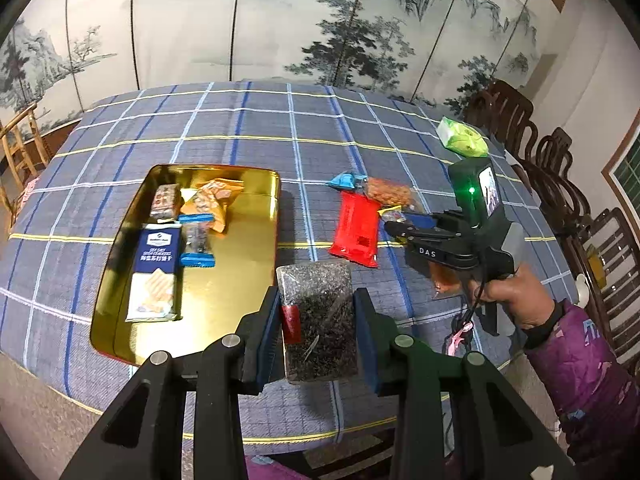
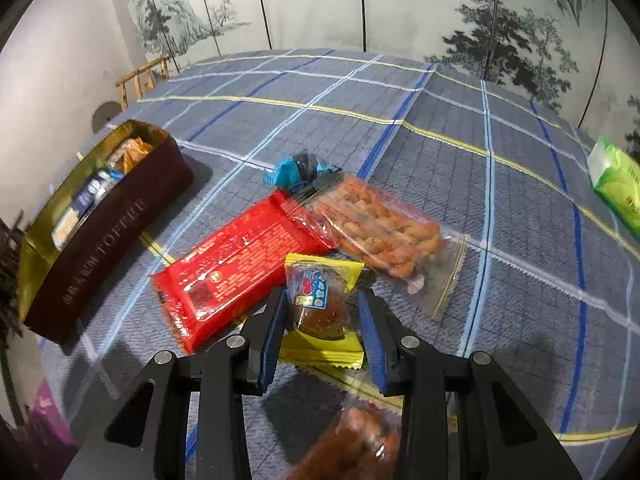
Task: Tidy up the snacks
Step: 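Lower the black pack into the tin with the left gripper while the right gripper grasps the yellow-wrapped cake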
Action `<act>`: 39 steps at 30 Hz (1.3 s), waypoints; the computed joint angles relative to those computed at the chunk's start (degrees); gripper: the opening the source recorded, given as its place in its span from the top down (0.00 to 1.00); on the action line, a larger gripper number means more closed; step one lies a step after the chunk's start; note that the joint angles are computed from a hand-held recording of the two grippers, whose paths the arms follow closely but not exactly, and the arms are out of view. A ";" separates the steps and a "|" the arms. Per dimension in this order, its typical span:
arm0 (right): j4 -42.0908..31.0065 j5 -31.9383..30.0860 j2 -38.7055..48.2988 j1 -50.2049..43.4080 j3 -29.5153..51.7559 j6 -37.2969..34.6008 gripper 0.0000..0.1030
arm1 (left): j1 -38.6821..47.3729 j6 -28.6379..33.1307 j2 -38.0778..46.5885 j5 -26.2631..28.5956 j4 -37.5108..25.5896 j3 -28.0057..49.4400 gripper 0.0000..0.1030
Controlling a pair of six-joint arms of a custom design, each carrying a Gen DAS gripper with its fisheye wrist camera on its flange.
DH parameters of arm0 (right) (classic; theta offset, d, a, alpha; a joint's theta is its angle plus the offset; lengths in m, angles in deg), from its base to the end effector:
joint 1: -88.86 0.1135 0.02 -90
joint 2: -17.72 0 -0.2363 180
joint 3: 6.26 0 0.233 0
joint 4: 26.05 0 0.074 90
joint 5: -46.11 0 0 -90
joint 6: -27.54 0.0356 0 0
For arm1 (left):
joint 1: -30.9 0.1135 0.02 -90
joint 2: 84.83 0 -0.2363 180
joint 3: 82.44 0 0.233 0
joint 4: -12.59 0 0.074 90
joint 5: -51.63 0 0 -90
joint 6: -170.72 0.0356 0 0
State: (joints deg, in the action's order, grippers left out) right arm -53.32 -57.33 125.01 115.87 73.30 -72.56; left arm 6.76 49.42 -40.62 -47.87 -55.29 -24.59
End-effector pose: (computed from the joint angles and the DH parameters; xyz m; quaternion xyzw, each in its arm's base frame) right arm 0.3159 0.1703 0.1417 -0.3348 0.8867 0.1543 0.2790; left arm 0.1309 -0.0522 0.2447 -0.0846 0.9450 -0.0726 0.3075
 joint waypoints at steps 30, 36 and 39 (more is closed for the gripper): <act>13.28 -0.02 -11.24 -25.38 -19.16 7.60 0.73 | 24.46 18.27 -1.40 5.08 8.95 -11.10 0.69; 13.38 -0.27 -10.40 -25.77 -18.59 7.45 0.73 | 26.17 21.95 6.55 7.87 17.68 -10.98 0.75; 13.46 -0.26 -10.34 -25.79 -18.64 7.43 0.73 | 26.56 23.81 10.94 8.15 21.31 -9.58 0.76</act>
